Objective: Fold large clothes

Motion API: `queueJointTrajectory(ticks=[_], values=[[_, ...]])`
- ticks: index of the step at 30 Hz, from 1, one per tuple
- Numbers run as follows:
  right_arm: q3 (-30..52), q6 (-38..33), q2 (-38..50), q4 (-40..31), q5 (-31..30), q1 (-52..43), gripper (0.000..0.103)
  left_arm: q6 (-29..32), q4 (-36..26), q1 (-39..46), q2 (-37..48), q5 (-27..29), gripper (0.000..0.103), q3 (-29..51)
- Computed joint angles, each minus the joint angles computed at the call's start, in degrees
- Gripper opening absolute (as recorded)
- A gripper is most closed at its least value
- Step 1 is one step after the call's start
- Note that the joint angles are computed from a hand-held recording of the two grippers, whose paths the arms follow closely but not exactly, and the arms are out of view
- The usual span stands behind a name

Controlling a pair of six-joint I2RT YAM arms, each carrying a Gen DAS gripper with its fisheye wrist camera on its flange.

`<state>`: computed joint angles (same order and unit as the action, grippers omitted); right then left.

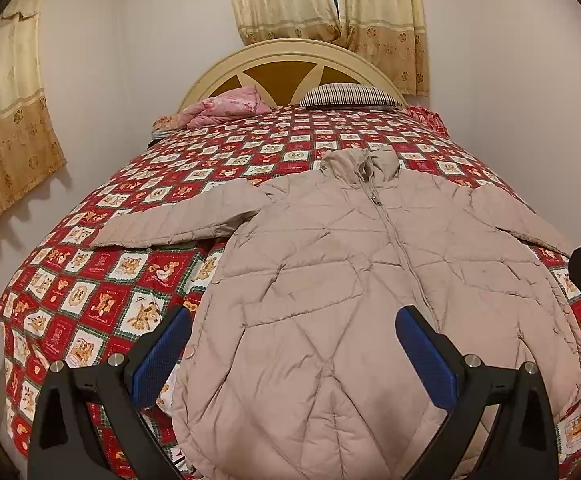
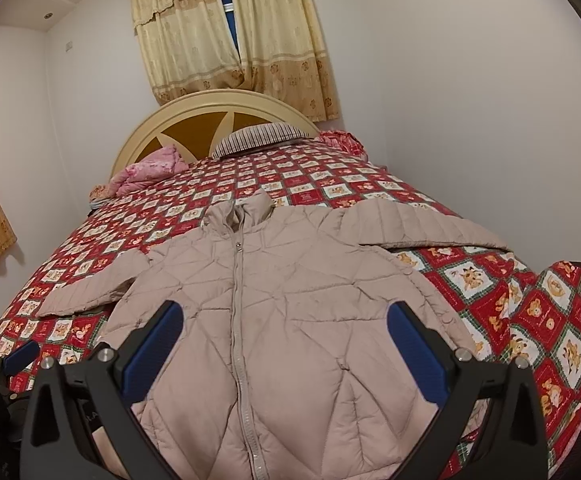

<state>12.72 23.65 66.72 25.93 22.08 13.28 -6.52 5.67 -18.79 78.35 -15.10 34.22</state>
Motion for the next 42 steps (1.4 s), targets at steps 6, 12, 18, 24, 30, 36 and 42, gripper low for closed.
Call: queueJointTrajectory(ticks=[6, 12, 18, 24, 30, 36, 42], values=[[0.2, 0.3, 0.0, -0.4, 0.5, 0.5, 0.103, 0.1, -0.2, 0.3, 0.0, 0.5, 0.102, -0.1], [0.2, 0.4, 0.0, -0.5, 0.4, 0.4, 0.103, -0.1, -0.1, 0.1, 0.1, 0.3, 0.102, -0.1], [0.2, 0.2, 0.1, -0.4, 0.1, 0.2, 0.103, 0.0, 0.2, 0.2, 0.0, 0.4, 0.102, -0.2], [0.3, 0.4, 0.1, -0.5, 0.0, 0.1, 0.103, 0.0, 0.2, 0.4, 0.0, 0.5, 0.102, -0.4], [0.1, 0.8, 0.7, -0.1, 0.9, 1.2, 0.103, 0.0, 0.3, 0.4, 0.0, 0.7, 0.102, -0.5], [0.2, 0.6, 1.0, -0.1, 0.5, 0.7, 0.103, -0.1, 1.0, 0.3, 0.6, 0.8, 0.102, -0.8], [0.3, 0.2, 5.9, 3.6, 2.0, -0.1, 0.103, 0.2, 3.0, 1.1, 5.6, 2.8, 0.102, 1.3]])
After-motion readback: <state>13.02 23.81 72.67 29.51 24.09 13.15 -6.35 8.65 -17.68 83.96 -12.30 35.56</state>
